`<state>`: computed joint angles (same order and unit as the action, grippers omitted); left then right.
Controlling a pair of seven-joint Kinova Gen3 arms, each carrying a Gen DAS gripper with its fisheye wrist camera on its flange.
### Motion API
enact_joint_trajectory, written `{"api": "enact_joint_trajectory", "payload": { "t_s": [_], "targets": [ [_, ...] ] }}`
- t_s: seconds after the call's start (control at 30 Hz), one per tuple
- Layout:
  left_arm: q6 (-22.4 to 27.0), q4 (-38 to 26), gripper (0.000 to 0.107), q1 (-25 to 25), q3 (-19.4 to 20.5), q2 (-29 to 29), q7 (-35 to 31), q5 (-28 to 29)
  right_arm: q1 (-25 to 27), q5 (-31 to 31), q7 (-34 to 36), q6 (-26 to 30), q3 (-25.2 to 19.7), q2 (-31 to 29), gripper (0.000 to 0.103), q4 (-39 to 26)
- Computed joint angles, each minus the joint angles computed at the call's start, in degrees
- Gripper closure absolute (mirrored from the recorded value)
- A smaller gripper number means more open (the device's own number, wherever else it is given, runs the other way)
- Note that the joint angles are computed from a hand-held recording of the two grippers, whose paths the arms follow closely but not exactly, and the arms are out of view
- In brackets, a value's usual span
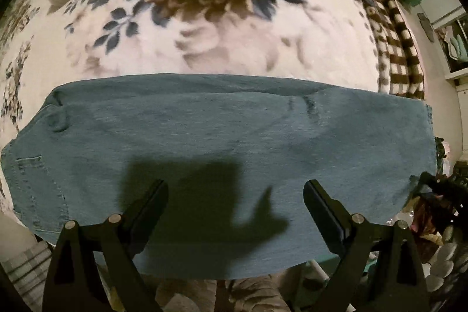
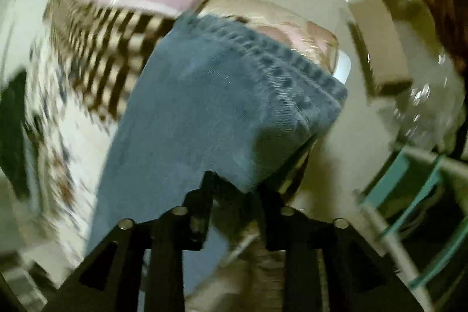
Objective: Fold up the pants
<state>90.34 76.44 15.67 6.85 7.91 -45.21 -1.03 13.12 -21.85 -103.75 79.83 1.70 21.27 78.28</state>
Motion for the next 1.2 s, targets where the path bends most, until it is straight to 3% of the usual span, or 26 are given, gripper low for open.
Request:
{"api": "enact_joint_trajectory", "payload": {
  "t_s": [0.03, 0.07, 0.1, 0.23, 0.33, 0.43, 0.53, 0.67, 0.73, 0.8, 0.9, 1.03, 1.2],
  "targets": [
    [-0.03, -0.21, 0.013, 0.19, 0.13, 0.3, 0.14, -0.12, 0.14, -0.72, -0.42, -1.58, 0.64, -0.81, 0.072, 1.27],
    [0.02, -0.49, 0.013, 0.37, 0.25, 0.59, 0.22, -0.11, -0.79, -0.52, -0.37, -2.8, 2.13, -1.61, 0.079, 2.27],
    [-0.06, -0.74, 0.013, 0.55, 0.33, 0.75, 0.3, -0.03, -2.78, 0.62, -0.2, -3.6, 4.27, -2.24, 0.098, 2.51],
    [-0.2, -1.57, 0.013, 1.22, 0.49, 0.79, -0.06, -0.89, -5.23, 0.68, 1.57, -5.63, 4.0, -6.33, 0.098, 1.97],
    [-0.14, -2.11, 0.013, 1.63, 0.4, -0.02, 0.7, -1.78, -0.79, -5.82, 5.49, -7.55, -1.44, -9.72, 0.099, -0.18],
    [-0.7, -1.73, 0.013, 1.99, 0.43, -1.06, 2.65, -2.86, -0.21, -10.21, 10.42, -9.95, -2.0, -12.09, 0.099, -0.73],
    [-1.54, -0.64, 0.014, 1.47, 0.33, -1.32, 2.78, -2.52, -1.91, -8.14, 14.1, -12.3, -0.27, -13.7, 0.099, 2.24],
    [-2.31, 1.04, 0.013, 0.34, 0.07, -1.14, 1.73, -1.85, -1.84, -1.95, 11.67, -11.43, 1.72, -10.93, 0.098, 8.2],
    [-2.54, 1.74, 0.013, 0.67, 0.34, -0.73, 1.9, -2.32, -2.37, 2.1, 9.57, -10.41, 2.47, -7.52, 0.096, 10.38],
    [-3.45, 2.91, 0.013, 0.65, 0.29, -0.65, 2.31, -1.66, -2.23, 4.43, 8.45, -8.91, 2.38, -5.22, 0.077, 10.42],
    [-4.22, 4.67, 0.013, 0.75, 0.4, -1.59, 3.03, -1.18, -2.96, 8.18, 6.24, -8.47, 2.42, -7.68, 0.062, 10.82],
    [-3.86, 7.29, 0.013, -0.48, 0.02, -5.21, 3.31, -0.1, -7.58, 12.08, 6.06, -0.82, -0.18, -8.98, 0.062, 3.62],
    [-0.83, 12.73, 0.013, -5.83, -2.71, -12.9, 2.34, -0.98, -17.68, 9.7, 11.86, 10.08, -7.27, -3.1, 0.062, -9.51]
  ]
}}
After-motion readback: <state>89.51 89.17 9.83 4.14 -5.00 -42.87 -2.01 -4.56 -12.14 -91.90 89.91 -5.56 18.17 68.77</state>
